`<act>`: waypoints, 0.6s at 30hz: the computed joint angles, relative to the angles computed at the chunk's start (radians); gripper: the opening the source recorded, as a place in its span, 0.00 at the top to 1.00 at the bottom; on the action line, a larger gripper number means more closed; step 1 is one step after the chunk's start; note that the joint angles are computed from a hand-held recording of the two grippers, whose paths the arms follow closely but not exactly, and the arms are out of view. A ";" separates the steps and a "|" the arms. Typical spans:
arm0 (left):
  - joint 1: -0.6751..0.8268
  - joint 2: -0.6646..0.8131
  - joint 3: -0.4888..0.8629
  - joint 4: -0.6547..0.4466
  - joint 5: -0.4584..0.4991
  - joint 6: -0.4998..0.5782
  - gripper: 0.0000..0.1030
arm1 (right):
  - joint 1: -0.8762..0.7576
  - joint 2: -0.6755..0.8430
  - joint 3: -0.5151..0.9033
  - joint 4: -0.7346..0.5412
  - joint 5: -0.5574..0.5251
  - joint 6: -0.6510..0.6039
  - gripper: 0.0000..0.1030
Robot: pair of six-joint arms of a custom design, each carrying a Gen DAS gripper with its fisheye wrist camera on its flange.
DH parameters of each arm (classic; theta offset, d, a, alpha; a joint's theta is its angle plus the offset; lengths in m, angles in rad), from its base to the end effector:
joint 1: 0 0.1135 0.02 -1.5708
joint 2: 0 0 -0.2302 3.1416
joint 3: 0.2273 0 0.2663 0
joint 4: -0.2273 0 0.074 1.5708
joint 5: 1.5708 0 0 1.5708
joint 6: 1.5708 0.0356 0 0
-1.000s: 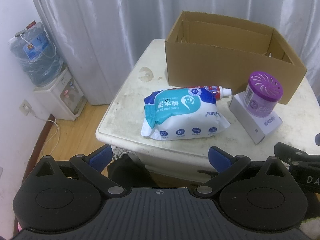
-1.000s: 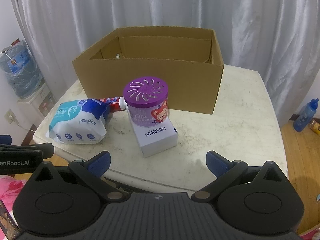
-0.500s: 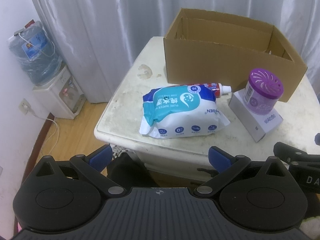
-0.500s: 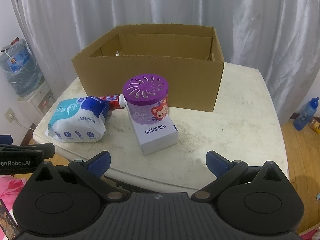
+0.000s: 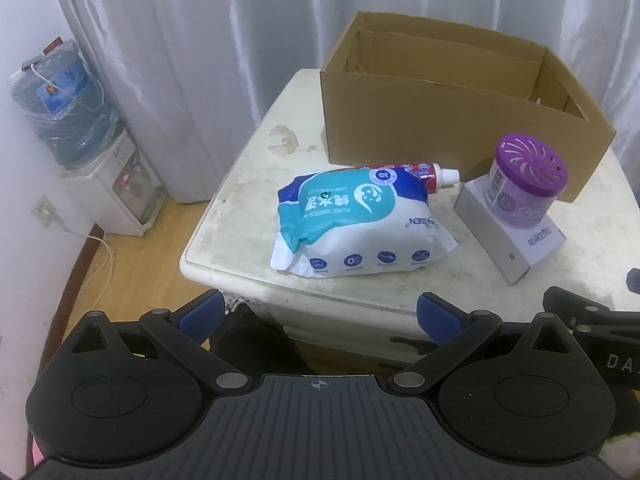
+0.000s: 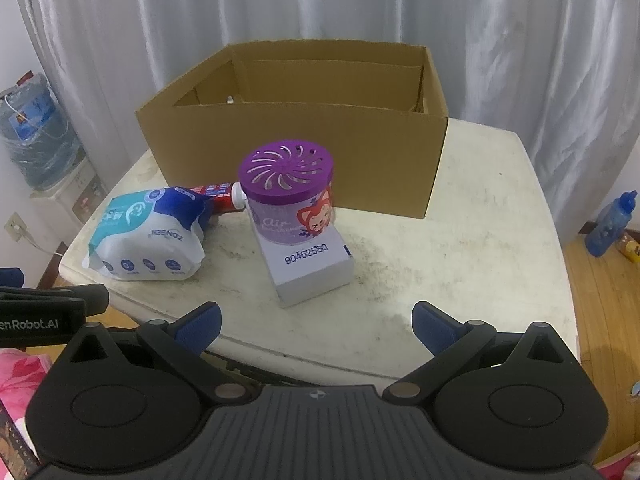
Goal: Organize objects
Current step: 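Move the right gripper down onto the purple air-freshener jar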
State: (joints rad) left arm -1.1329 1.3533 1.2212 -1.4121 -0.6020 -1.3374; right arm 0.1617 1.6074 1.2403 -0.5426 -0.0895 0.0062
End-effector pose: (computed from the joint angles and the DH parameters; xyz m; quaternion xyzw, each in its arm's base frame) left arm 0.1192 -0.2071 0.2603 -0.1014 0.9496 0.0856 0.2841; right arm 0.3541 0.0610 0.2200 -0.0879 0.9409 0.0693 0.3195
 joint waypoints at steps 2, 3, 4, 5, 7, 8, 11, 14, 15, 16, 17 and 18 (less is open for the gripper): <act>0.005 0.001 -0.001 0.012 0.000 0.014 0.00 | -0.005 0.009 0.006 0.001 0.000 0.001 0.00; 0.008 0.002 -0.002 0.022 -0.001 0.023 0.00 | -0.008 0.013 0.009 0.002 0.001 0.001 0.00; 0.010 0.003 -0.002 0.030 -0.003 0.029 0.00 | -0.012 0.018 0.014 0.002 0.002 -0.001 0.00; 0.011 0.006 -0.001 0.037 -0.004 0.035 0.00 | -0.015 0.024 0.019 0.001 0.003 -0.002 0.00; 0.018 0.015 0.003 0.054 -0.007 0.054 0.00 | -0.024 0.039 0.035 -0.001 0.001 -0.007 0.00; 0.020 0.019 0.006 0.062 -0.010 0.060 0.00 | -0.029 0.047 0.045 -0.004 -0.001 -0.010 0.00; 0.024 0.031 0.018 0.086 -0.023 0.080 0.00 | -0.047 0.073 0.075 -0.005 -0.003 -0.025 0.00; 0.026 0.050 0.041 0.104 -0.036 0.090 0.00 | -0.069 0.091 0.092 0.017 -0.001 -0.043 0.00; 0.028 0.057 0.048 0.116 -0.035 0.093 0.00 | -0.079 0.093 0.091 0.033 -0.007 -0.047 0.00; 0.029 0.059 0.050 0.126 -0.033 0.096 0.00 | -0.092 0.094 0.090 0.050 -0.019 -0.051 0.00; 0.029 0.058 0.047 0.142 -0.033 0.098 0.00 | -0.105 0.096 0.090 0.067 -0.033 -0.058 0.00; 0.028 0.057 0.044 0.160 -0.034 0.100 0.00 | -0.118 0.095 0.087 0.087 -0.052 -0.066 0.00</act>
